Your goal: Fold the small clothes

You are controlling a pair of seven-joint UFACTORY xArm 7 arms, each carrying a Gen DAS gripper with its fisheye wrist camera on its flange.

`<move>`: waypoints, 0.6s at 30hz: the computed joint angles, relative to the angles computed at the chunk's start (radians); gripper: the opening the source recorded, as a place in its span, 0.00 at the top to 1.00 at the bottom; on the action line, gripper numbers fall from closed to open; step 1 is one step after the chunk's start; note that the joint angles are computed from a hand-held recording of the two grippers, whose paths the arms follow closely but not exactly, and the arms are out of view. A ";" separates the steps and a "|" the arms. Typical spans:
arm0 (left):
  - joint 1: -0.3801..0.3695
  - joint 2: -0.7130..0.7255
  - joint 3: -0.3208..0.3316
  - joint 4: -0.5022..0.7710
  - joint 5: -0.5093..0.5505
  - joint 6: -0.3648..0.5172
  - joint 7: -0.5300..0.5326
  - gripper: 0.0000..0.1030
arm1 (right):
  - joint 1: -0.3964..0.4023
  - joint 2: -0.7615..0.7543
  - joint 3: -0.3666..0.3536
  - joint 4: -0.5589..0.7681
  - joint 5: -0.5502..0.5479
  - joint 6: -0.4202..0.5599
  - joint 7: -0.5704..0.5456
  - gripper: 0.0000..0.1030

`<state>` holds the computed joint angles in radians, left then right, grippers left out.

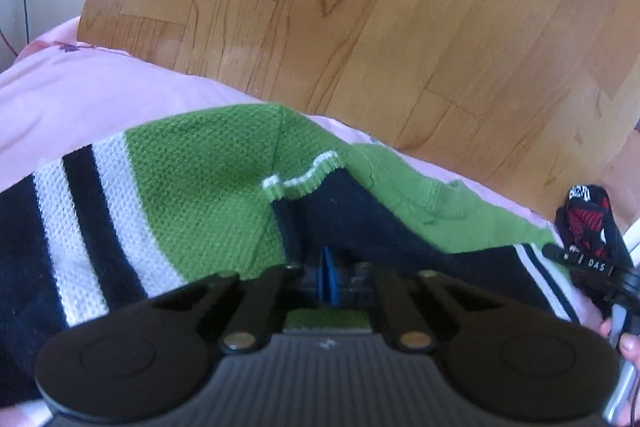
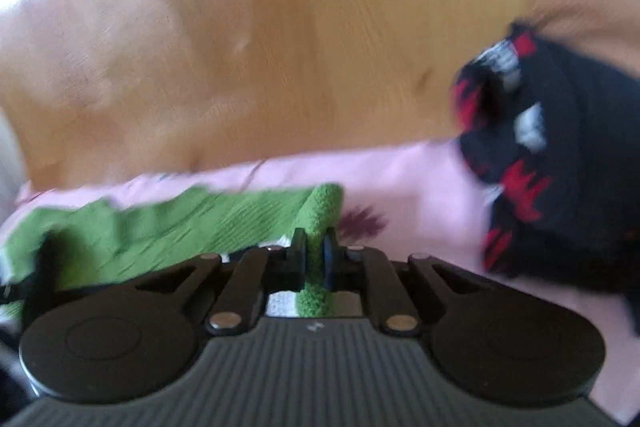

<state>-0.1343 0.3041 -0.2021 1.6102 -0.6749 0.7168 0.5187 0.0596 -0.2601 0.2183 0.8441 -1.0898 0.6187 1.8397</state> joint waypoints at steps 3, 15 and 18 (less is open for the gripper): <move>-0.001 0.000 0.007 0.002 0.010 -0.005 -0.028 0.97 | 0.005 0.005 0.014 0.020 0.036 0.053 0.014 0.78; 0.023 -0.023 0.049 -0.004 0.056 -0.137 -0.231 0.82 | -0.062 0.385 0.178 0.417 0.505 -0.308 -0.689 0.26; 0.038 -0.021 0.049 0.001 0.060 -0.155 -0.277 0.82 | 0.085 0.521 0.089 0.593 0.755 -0.177 -0.996 0.75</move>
<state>-0.0967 0.2832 -0.1534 1.6113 -0.6146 0.5621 0.2420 0.1446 0.2610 0.3074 1.4367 -0.3345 0.4414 0.8433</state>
